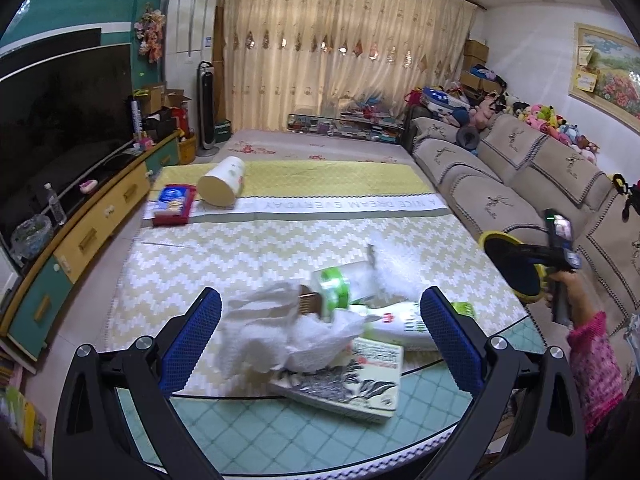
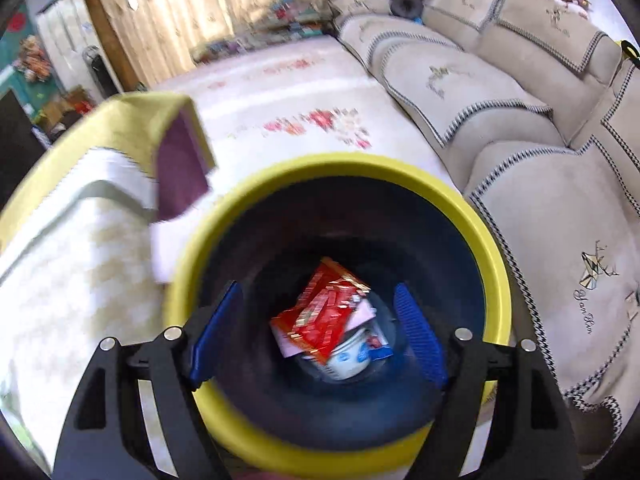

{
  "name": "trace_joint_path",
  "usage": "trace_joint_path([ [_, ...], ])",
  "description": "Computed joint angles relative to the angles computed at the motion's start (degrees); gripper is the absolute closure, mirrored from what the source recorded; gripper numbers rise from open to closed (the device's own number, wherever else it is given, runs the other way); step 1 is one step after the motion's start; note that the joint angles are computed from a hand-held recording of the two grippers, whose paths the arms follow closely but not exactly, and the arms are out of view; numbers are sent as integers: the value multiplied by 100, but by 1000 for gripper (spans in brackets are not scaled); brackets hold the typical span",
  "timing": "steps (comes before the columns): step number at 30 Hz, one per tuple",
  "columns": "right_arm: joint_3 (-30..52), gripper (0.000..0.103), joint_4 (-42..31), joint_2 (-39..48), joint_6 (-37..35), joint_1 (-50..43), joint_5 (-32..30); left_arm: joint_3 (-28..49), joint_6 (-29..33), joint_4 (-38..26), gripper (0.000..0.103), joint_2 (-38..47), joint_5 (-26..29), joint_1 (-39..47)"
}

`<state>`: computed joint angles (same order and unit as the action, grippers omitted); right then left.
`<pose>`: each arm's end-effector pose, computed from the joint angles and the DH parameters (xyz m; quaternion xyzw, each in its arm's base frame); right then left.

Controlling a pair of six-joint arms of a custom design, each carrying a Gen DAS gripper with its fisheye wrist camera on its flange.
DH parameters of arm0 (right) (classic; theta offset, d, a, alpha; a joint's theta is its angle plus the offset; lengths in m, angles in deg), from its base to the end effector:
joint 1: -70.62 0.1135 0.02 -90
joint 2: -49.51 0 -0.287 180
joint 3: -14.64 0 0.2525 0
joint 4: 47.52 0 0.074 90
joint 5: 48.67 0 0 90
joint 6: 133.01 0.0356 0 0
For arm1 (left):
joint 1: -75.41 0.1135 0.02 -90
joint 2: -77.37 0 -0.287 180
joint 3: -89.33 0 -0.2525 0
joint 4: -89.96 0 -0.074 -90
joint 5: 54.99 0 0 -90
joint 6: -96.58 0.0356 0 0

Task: Collect trash
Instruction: 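Carry the red wrapper over the yellow-rimmed bin and open the right gripper, then grasp the white tissue on the table with the left gripper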

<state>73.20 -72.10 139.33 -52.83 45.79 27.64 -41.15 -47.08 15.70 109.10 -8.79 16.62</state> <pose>0.2721 -0.1166 0.1796 0.0893 0.9455 0.0219 0.3123 0.0581 -0.0483 0.2585 -0.0677 0.8923 -0.0239 0.4456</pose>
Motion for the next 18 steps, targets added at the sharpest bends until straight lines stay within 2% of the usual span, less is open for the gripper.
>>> trace_joint_path([
  [2, -327, 29, 22, -496, -47, -9, -164, 49, -444, -539, 5, -94, -225, -348],
  [4, -732, 29, 3, -1110, -96, 11, -323, 64, -1159, -1130, 5, -33, -466, -899],
  [7, -1050, 29, -201, -1653, -133, 10, -631, -79, -1491, -1356, 5, -42, -437, -1135],
  [11, -1284, 29, -349, -2085, -140, 139, -699, -444, -206, -431, 12, -376, 172, -353],
  [13, -1350, 29, -416, -2243, -129, 214, -680, -625, 532, 46, 14, -418, 551, 366],
  [15, -1405, 29, -438, -2368, -133, 264, -640, -834, 1592, 590, 14, -626, 1235, 1577],
  [18, -1453, 29, -469, -2425, -148, 260, -692, -1036, 2814, 1162, 20, -729, 2367, 3313],
])
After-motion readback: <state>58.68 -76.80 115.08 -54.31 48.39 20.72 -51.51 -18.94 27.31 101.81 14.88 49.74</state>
